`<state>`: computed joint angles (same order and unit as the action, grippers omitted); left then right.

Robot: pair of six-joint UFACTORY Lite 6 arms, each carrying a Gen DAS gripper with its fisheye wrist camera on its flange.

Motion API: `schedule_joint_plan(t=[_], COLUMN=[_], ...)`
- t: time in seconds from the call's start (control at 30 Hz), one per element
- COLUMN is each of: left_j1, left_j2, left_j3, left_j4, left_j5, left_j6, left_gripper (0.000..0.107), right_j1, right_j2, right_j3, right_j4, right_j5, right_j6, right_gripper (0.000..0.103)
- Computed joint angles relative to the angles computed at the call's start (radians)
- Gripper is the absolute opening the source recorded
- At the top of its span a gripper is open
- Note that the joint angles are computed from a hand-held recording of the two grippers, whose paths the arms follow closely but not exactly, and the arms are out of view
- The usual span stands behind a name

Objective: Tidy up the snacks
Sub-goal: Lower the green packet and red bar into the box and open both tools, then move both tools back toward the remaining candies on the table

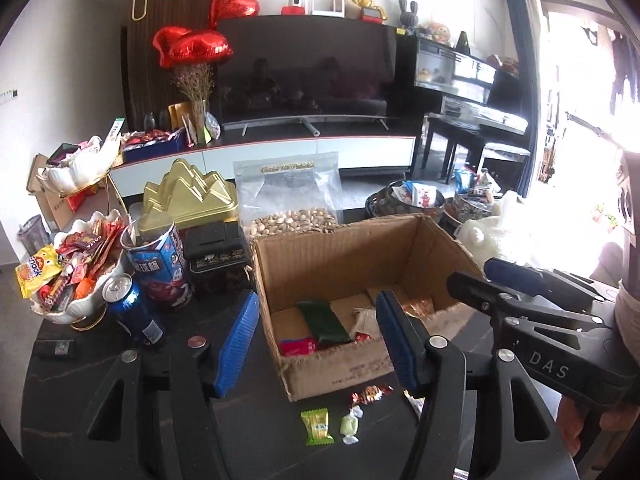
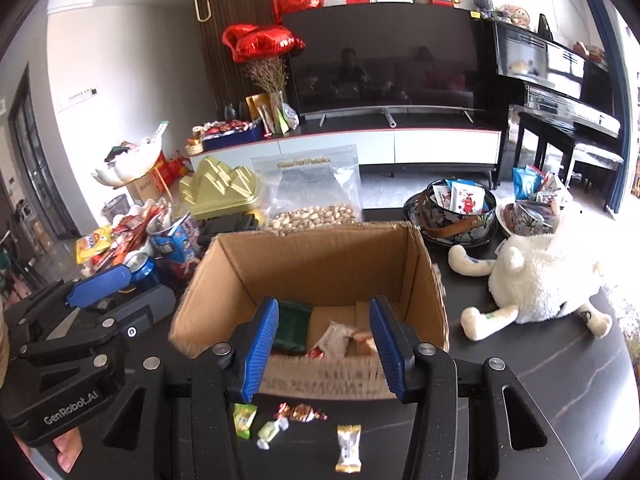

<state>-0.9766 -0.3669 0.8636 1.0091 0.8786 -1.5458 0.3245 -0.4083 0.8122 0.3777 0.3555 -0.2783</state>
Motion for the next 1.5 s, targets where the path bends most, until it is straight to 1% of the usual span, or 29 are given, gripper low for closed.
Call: schedule_joint_plan(t=[0.23, 0.37, 0.43, 0.47, 0.57, 0.63, 0.67, 0.7, 0.77, 0.83, 0.87, 1.03, 1.1, 1.27, 1.37, 1.5], left_j1=[-0.22, -0.299, -0.322, -0.329, -0.353, -0.357, -0.357, -0.351, -0.34, -0.324, -0.317, -0.264, -0.238, -0.157, -0.117, -0.074], left_j2=[-0.063, -0.061, -0.055, -0.052, -0.038, -0.026, -0.027, -0.02, -0.006, 0.017, 0.03, 0.085, 0.101, 0.145, 0.183, 0.242], left_j3=[-0.085, -0.127, -0.152, -0.168, -0.206, -0.239, -0.252, -0.267, -0.291, -0.308, -0.315, -0.363, -0.377, -0.418, -0.426, -0.425], left_j4=[0.061, 0.078, 0.082, 0.084, 0.09, 0.093, 0.096, 0.101, 0.113, 0.129, 0.138, 0.23, 0.265, 0.383, 0.46, 0.561], left_j5=[0.135, 0.168, 0.171, 0.166, 0.16, 0.13, 0.117, 0.093, 0.056, 0.014, -0.009, -0.141, -0.188, -0.306, -0.363, -0.419], left_j6=[-0.187, -0.274, -0.306, -0.327, -0.384, -0.425, -0.44, -0.461, -0.495, -0.526, -0.54, -0.624, -0.653, -0.764, -0.83, -0.919], left_gripper=[0.06, 0.06, 0.06, 0.06, 0.06, 0.06, 0.06, 0.06, 0.06, 0.06, 0.059, 0.059, 0.057, 0.05, 0.044, 0.04], right_j1=[0.0, -0.012, -0.027, -0.032, -0.019, -0.026, -0.041, -0.048, -0.06, -0.069, -0.083, -0.076, -0.082, -0.038, -0.031, -0.03], right_j2=[-0.207, -0.309, -0.344, -0.356, -0.389, -0.392, -0.389, -0.385, -0.361, -0.343, -0.326, -0.244, -0.185, -0.075, -0.017, 0.042], right_j3=[-0.167, -0.257, -0.298, -0.318, -0.385, -0.422, -0.445, -0.457, -0.479, -0.492, -0.498, -0.521, -0.518, -0.515, -0.509, -0.501], right_j4=[0.06, 0.084, 0.125, 0.141, 0.116, 0.163, 0.233, 0.264, 0.332, 0.365, 0.414, 0.507, 0.618, 0.771, 0.886, 1.041], right_j5=[0.035, 0.045, 0.053, 0.05, 0.018, 0.005, 0.001, 0.0, -0.01, -0.023, -0.028, -0.089, -0.085, -0.16, -0.177, -0.187], right_j6=[-0.06, -0.069, -0.109, -0.125, -0.101, -0.15, -0.22, -0.252, -0.329, -0.365, -0.419, -0.505, -0.614, -0.765, -0.876, -1.035], right_gripper=[0.049, 0.049, 0.049, 0.049, 0.049, 0.049, 0.049, 0.049, 0.049, 0.049, 0.049, 0.049, 0.049, 0.049, 0.049, 0.048])
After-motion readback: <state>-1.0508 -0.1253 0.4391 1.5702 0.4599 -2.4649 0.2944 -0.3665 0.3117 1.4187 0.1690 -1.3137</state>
